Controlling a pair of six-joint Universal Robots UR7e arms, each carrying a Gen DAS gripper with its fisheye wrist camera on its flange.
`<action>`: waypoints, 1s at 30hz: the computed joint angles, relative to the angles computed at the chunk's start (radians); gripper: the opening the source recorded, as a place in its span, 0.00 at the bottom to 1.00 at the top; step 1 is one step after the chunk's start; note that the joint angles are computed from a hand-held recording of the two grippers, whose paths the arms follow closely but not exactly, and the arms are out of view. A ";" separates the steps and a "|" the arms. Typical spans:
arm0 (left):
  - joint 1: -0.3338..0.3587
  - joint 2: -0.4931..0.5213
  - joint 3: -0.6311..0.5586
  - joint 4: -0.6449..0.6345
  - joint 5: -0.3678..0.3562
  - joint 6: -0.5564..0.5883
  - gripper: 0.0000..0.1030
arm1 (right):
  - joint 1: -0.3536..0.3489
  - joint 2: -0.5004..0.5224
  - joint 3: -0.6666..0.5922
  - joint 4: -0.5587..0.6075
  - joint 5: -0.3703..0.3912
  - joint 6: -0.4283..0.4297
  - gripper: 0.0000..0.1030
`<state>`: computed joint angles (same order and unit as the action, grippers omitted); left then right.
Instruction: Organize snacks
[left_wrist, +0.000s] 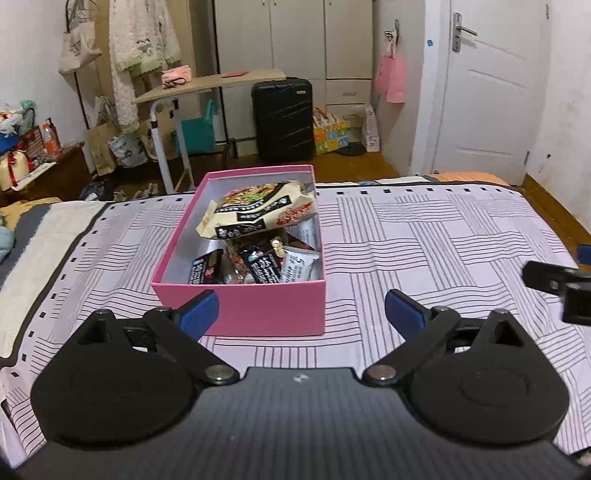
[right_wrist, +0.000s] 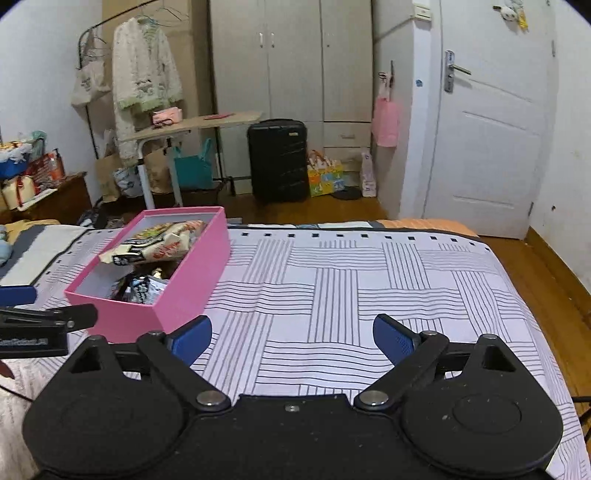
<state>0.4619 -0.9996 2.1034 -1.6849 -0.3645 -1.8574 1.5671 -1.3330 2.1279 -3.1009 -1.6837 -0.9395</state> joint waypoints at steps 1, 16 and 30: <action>0.000 0.003 -0.006 0.027 0.001 -0.021 0.95 | 0.003 -0.002 -0.002 0.003 -0.003 -0.009 0.93; -0.014 0.014 -0.015 0.070 -0.006 -0.056 0.95 | -0.009 -0.008 0.028 -0.053 0.012 -0.025 0.93; -0.030 0.031 -0.010 0.061 0.014 -0.052 0.95 | -0.012 0.000 0.036 -0.078 -0.017 -0.004 0.93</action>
